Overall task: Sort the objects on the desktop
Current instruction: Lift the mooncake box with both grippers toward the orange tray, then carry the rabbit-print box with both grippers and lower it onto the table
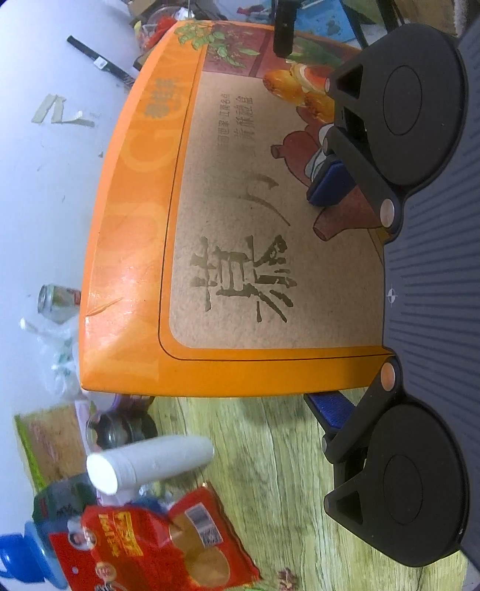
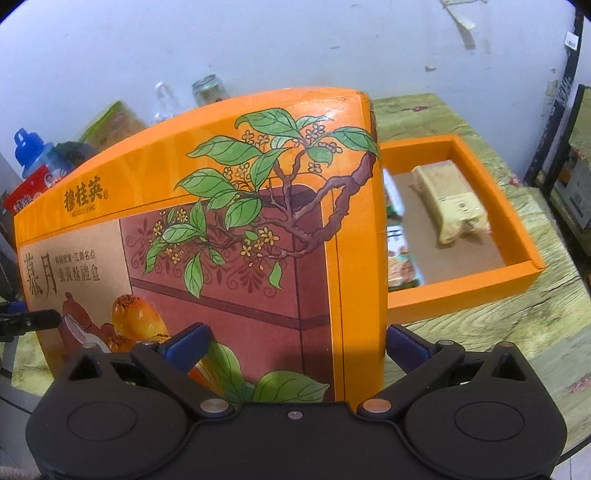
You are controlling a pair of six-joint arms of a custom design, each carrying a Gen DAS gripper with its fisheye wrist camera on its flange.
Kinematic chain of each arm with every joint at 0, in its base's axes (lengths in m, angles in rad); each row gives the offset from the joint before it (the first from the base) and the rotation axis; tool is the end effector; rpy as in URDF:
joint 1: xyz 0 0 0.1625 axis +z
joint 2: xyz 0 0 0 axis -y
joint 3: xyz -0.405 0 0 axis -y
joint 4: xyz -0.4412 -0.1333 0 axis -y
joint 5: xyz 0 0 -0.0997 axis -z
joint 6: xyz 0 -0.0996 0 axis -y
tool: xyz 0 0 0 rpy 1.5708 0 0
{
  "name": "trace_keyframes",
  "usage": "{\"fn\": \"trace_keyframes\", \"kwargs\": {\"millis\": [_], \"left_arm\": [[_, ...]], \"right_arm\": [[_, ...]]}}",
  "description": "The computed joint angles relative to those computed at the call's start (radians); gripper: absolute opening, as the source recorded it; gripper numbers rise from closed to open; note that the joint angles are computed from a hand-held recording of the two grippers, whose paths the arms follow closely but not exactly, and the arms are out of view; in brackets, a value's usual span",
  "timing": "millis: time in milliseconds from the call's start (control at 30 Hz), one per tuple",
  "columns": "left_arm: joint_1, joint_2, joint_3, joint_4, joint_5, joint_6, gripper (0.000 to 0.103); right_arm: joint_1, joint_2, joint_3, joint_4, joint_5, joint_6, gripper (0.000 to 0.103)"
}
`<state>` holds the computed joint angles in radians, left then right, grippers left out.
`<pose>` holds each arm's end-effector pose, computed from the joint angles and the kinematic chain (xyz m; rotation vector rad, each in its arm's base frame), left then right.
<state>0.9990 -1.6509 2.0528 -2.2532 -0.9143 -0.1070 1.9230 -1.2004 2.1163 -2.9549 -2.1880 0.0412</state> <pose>-0.1026 -0.5182 0.3454 0.4667 2.5027 -0.6268 0.2576 -0.4816 0.1626 0.2016 -2.5271 0.7487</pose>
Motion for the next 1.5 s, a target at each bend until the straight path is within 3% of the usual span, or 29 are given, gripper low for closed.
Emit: {"fn": "trace_keyframes", "kwargs": {"millis": [233,567,833,1100,1267,1500], "left_arm": [[0.006,0.038,-0.016,-0.025,-0.061,0.049,0.103],[0.037,0.072,-0.055,-0.032,-0.166,0.117,0.103],[0.039,0.073,-0.056,-0.019,-0.181,0.120,0.103],[-0.035,0.079,-0.018,-0.013,-0.102,0.000,0.103],[-0.114,0.095,0.028,-0.025,-0.019,-0.169,0.103],[-0.191,0.159,0.059,-0.041,0.044,-0.372,0.103]], "right_arm": [[0.002,-0.048,0.032,-0.004,-0.042,0.021,0.103],[0.065,-0.066,0.041,0.006,-0.172,0.110,0.103],[0.083,-0.068,0.052,-0.019,-0.204,0.109,0.103],[0.010,-0.140,0.071,-0.026,-0.105,0.002,0.103],[-0.073,-0.211,0.056,0.032,0.010,-0.096,0.103],[-0.181,-0.282,0.007,0.122,0.141,-0.260,0.103]]}}
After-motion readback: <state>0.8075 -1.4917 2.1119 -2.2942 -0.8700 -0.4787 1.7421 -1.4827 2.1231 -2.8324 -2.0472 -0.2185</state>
